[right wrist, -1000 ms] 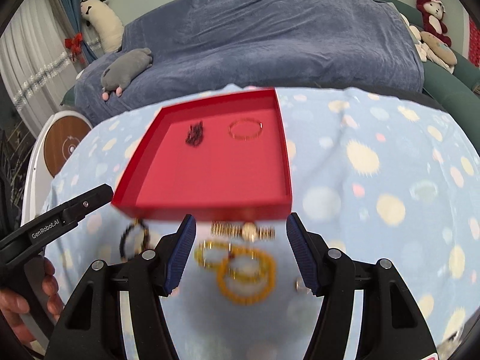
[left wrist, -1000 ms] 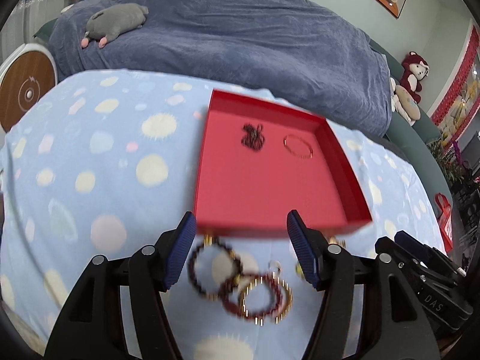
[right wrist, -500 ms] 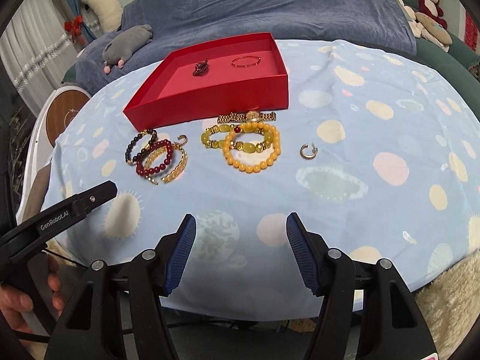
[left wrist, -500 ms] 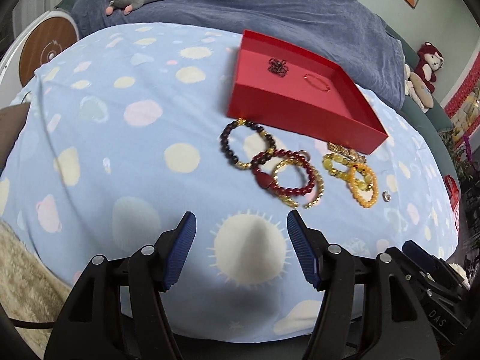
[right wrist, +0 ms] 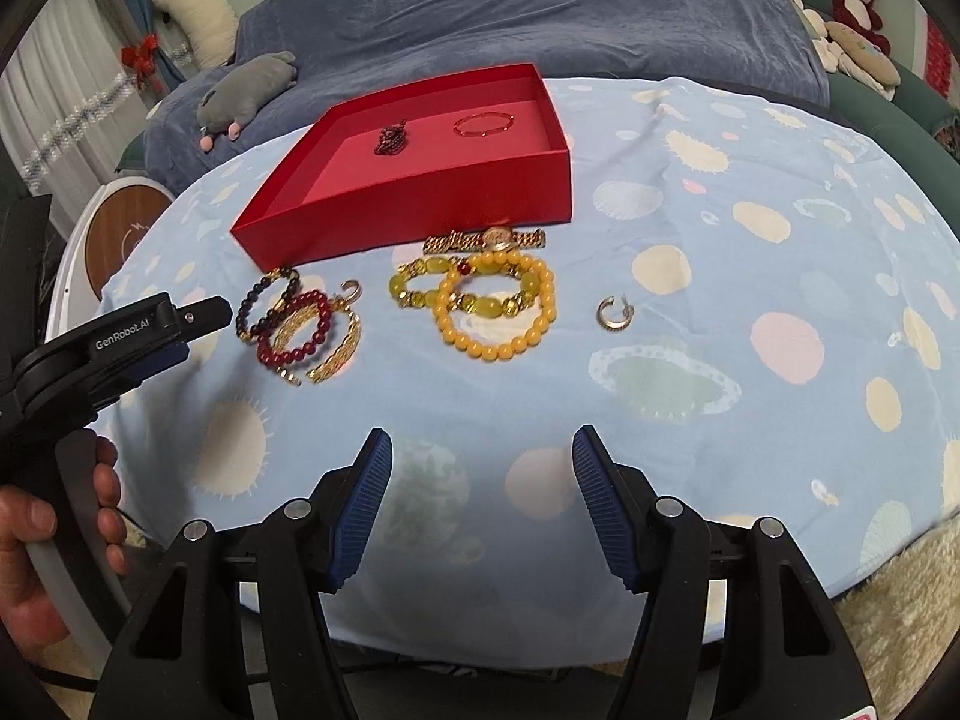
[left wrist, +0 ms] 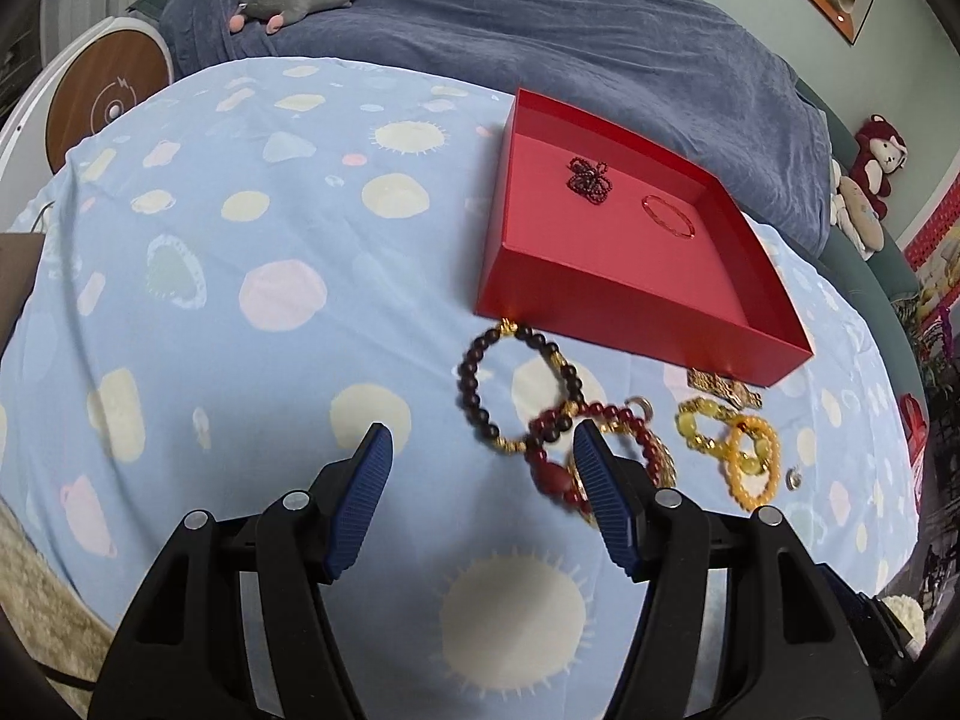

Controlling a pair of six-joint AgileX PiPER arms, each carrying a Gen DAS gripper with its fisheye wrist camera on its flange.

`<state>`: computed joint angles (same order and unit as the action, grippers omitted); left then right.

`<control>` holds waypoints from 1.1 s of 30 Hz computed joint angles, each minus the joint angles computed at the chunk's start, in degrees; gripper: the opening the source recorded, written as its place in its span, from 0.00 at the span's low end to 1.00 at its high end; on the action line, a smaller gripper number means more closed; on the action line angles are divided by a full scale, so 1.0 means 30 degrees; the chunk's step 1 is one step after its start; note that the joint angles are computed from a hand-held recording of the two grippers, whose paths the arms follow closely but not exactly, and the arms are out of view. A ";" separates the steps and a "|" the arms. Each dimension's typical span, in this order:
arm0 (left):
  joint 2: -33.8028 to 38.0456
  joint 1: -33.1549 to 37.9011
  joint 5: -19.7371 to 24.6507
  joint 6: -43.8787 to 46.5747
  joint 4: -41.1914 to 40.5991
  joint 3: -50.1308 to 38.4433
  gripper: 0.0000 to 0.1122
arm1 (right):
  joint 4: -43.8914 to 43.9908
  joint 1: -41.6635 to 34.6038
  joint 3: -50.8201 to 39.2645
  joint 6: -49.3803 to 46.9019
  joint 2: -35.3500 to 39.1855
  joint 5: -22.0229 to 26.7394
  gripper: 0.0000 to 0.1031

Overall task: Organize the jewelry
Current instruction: 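Grasp the black-and-gold bead bracelet with the left gripper while the right grasps the orange bead bracelet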

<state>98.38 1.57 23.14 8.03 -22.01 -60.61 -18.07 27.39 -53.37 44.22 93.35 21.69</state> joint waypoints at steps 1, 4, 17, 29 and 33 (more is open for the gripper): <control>0.0374 0.0060 0.0114 0.0010 -0.0063 -0.0419 0.52 | 0.0078 -0.0142 -0.0179 -0.0109 0.0142 -0.0008 0.59; 0.1464 0.0272 0.0530 0.0227 -0.0439 -0.1599 0.47 | 0.0357 -0.0494 -0.0629 -0.0477 0.0482 -0.0027 0.59; 0.3435 0.0296 0.1237 0.2594 -0.2575 -0.3379 0.07 | 0.2170 -0.1396 -0.2764 -0.3209 0.2338 0.0041 0.49; 0.2418 0.0563 0.1443 0.3373 -0.3669 -0.2319 0.07 | 0.3377 -0.2597 -0.4701 -0.5357 0.4103 0.0748 0.22; 0.2522 0.0476 0.1449 0.3049 -0.3299 -0.2172 0.07 | 0.3358 -0.2579 -0.5149 -0.5752 0.4670 0.0904 0.19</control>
<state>105.94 2.99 27.49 17.17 -31.91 -67.13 -8.00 19.66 -68.82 26.96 107.36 24.40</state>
